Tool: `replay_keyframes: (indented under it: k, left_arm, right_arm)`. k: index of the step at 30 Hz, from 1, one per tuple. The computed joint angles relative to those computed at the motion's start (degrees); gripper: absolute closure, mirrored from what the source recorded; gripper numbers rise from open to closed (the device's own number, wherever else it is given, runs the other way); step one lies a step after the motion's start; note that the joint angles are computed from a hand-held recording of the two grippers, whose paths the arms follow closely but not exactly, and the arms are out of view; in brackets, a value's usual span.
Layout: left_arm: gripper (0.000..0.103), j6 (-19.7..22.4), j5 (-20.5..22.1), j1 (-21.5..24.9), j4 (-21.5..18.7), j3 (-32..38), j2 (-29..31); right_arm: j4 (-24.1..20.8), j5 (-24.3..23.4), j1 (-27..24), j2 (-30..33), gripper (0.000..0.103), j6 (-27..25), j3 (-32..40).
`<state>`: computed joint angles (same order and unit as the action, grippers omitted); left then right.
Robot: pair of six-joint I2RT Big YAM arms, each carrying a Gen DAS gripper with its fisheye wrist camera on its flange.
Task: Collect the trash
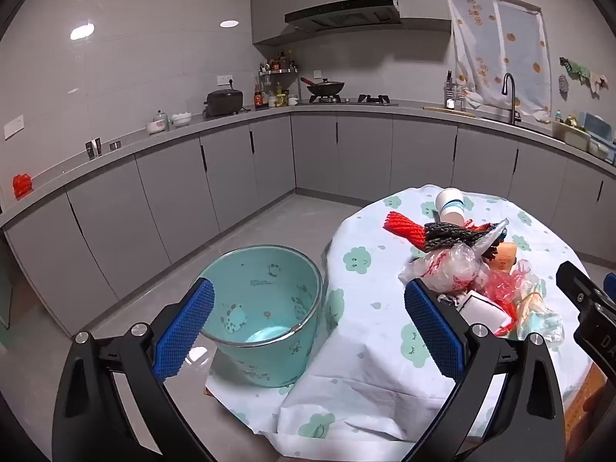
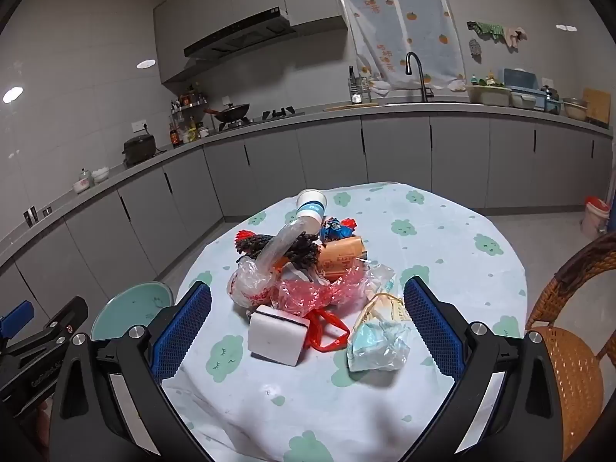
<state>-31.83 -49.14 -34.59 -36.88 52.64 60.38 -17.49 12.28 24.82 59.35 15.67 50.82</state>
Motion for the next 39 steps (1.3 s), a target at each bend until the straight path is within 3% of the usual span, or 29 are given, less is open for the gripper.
replay_keyframes:
  k: [14,16,20,39]
  left_arm:
    - [0.006,-2.7,-0.1,-1.7,-3.4,3.0,1.9]
    - [0.006,-0.9,1.9,-0.1,-0.3,0.0,-0.4]
    - [0.006,-0.6,2.1,-0.3,0.2,0.0,-0.5]
    - [0.006,-0.6,2.1,-0.5,-0.7,0.4,-0.4]
  right_arm:
    - [-0.8,-0.7,-0.5,-0.7,0.004,-0.1,0.1]
    - [-0.7,-0.8,-0.7,-0.7,0.004,-0.3,0.1]
    - [-0.7,-0.2,-0.2,-0.2,0.004,-0.2,0.3]
    - [-0.7,-0.2,-0.2,-0.1,0.004,-0.3,0.4]
